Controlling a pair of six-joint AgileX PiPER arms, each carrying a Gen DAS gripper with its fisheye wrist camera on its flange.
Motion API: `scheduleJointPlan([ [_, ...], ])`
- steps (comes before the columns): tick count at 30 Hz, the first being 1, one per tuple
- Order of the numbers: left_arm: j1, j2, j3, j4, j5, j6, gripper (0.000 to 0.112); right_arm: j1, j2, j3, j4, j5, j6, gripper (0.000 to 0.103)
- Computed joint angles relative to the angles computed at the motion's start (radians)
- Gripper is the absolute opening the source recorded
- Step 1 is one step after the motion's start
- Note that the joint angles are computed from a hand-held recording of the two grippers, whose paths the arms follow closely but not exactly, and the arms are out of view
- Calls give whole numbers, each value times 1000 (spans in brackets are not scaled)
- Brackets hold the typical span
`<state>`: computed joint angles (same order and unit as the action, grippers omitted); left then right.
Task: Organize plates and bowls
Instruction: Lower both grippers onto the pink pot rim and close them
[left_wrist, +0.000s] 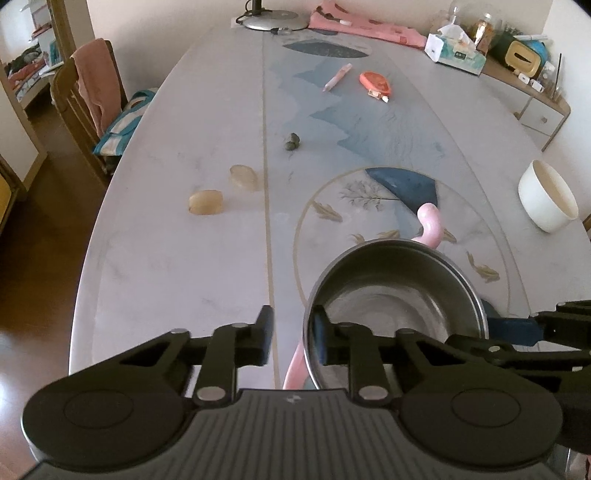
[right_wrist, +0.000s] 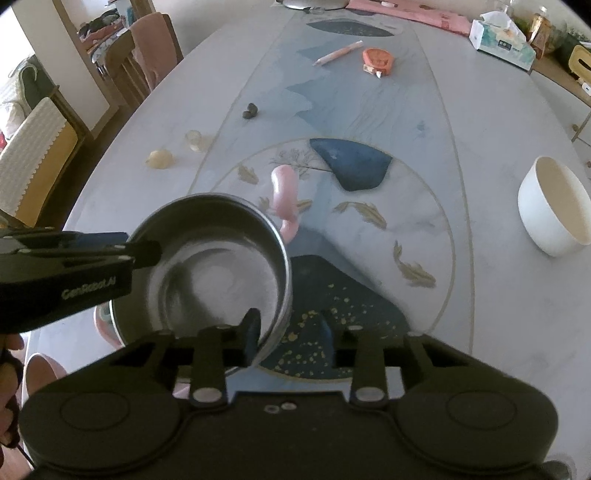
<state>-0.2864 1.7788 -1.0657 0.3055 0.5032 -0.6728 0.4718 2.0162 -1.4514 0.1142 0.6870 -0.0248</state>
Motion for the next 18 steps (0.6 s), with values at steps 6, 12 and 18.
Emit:
scheduleJointPlan([
  [6,-24,4,-5,32,17,-11,8,23,-8,3,-23,-2,30,14],
  [12,-86,6,-3,175,58,-145,5,35,-17,8,-53,-12,72,12],
  [18,-99,-15,7,168,68,-164,4,33,-37,25,-65,-21,105,10],
])
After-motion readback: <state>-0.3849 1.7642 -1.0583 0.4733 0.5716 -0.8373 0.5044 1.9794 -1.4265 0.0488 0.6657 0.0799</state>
